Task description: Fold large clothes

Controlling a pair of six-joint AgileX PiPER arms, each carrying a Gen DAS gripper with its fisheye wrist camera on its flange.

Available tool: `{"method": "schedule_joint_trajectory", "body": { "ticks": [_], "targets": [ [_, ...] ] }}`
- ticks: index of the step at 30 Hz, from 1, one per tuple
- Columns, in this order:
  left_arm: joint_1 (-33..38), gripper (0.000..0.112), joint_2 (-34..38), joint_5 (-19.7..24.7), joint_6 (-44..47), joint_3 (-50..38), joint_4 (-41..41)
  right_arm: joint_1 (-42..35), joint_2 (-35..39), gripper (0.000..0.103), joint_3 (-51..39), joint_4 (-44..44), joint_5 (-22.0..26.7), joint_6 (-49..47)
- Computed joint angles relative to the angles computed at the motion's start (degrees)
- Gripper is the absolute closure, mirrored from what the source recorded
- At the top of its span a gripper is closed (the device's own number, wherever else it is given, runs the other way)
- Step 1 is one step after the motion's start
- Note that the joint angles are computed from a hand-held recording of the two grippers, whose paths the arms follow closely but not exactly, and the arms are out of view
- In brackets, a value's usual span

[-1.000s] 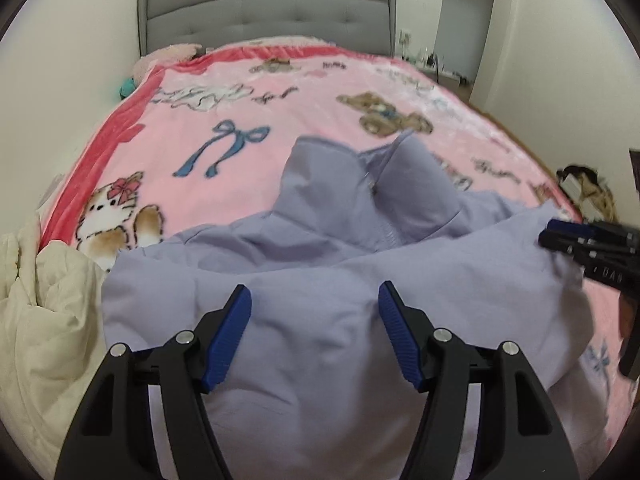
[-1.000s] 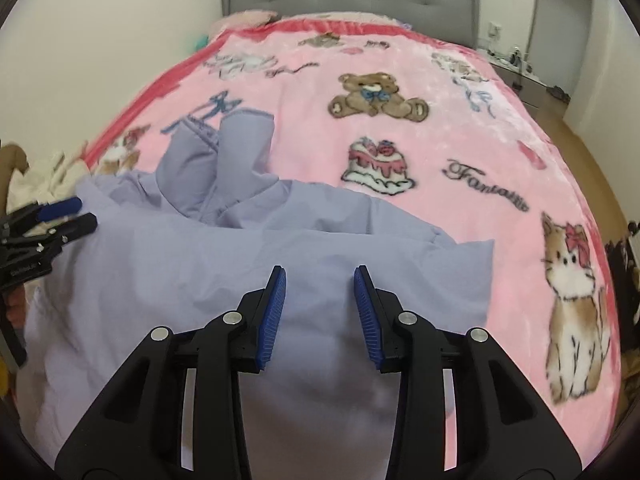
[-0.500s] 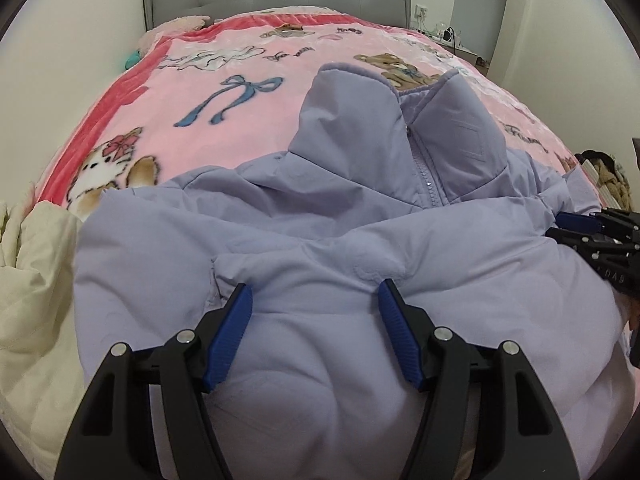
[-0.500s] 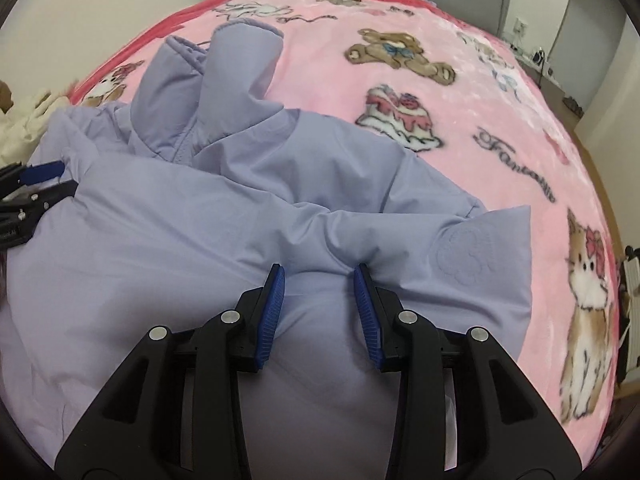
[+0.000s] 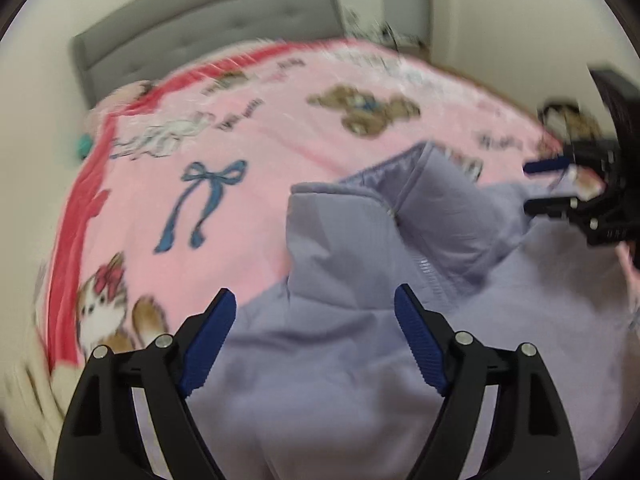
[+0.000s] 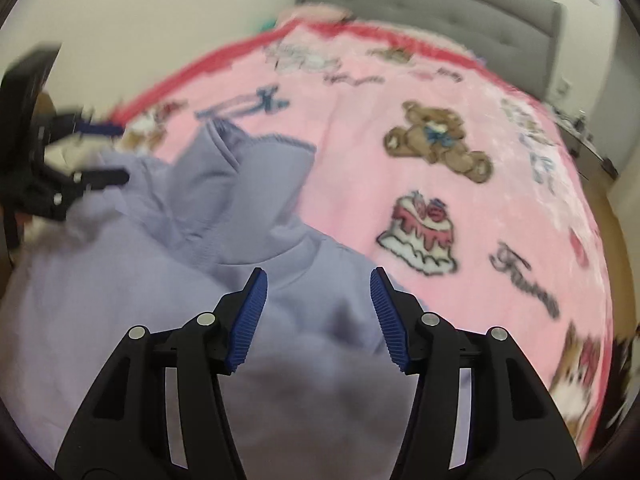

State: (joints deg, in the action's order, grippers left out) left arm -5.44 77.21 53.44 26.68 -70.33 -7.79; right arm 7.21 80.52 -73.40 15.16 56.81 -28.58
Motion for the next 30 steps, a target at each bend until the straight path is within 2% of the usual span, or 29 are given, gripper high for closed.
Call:
{"method": "schedule_joint_trajectory", "body": {
  "ticks": [3,5,7,9,10,11,12,13,15,17,19,22,24,26,28,30],
  "targets": [
    [-0.9,0.032,5.7,2.3,9.0,-3.7,-2.6,-0.4,8.0,0.051,-6.2,0.6,4.6,-4.8],
    [-1.4,0.032,7.7,2.0,11.8,-4.3,-3.9,0.3,10.8,0.048,-8.2,0.2,6.0,-6.9],
    [-2.0,0.032,9.7,1.2,12.0,-4.7,-4.0,2.2,12.1,0.041,-8.8,-2.6,5.1,-7.0],
    [-2.0,0.044,12.2,2.0,11.1,-5.9,-4.1,3.6,14.4,0.042,-10.4,-4.7,5.7,-7.9],
    [-2.0,0.062,13.6,2.4,10.3,-6.5,-4.0,3.6,15.5,0.049,-11.5,-4.5,7.1,-8.9],
    [-2.5,0.072,13.9,1.6,9.0,-6.1,-2.9,4.0,16.8,0.060,-12.4,-5.1,8.2,-9.3],
    [-3.3,0.077,13.8,0.3,8.1,-5.1,-1.6,4.0,17.3,0.072,-12.6,-5.0,8.5,-9.6],
    [-3.7,0.087,13.0,-1.1,8.5,-3.7,-1.4,3.8,17.3,0.077,-12.3,-4.6,8.4,-9.6],
    [-4.2,0.093,8.9,-7.4,8.7,2.1,-1.2,3.4,15.5,0.093,-10.0,-4.6,5.7,-9.7],
    [-2.3,0.097,4.6,-12.5,10.6,7.0,-4.7,2.6,12.8,0.099,-7.7,-4.5,2.1,-8.8],
    [1.0,0.098,-0.4,-15.9,14.8,11.5,-10.8,-0.3,10.1,0.099,-6.5,0.2,0.7,-9.6],
    [4.0,0.098,-3.4,-16.4,17.4,14.1,-15.6,0.3,9.0,0.099,-4.8,-1.5,-1.1,-7.2],
    [4.4,0.098,-1.5,-14.8,13.7,12.9,-13.5,3.4,11.2,0.099,-4.8,-8.4,-2.1,-1.3],
    [3.8,0.097,3.7,-11.4,8.1,9.0,-9.3,6.1,13.0,0.099,-4.0,-13.9,-4.1,4.5],
    [3.3,0.095,7.3,-9.3,6.7,5.6,-8.2,6.4,15.4,0.097,-5.0,-15.7,-3.7,8.9],
    [3.0,0.093,9.6,-7.8,6.3,2.6,-8.0,4.4,17.2,0.095,-7.2,-12.6,-1.2,9.2]
  ]
}}
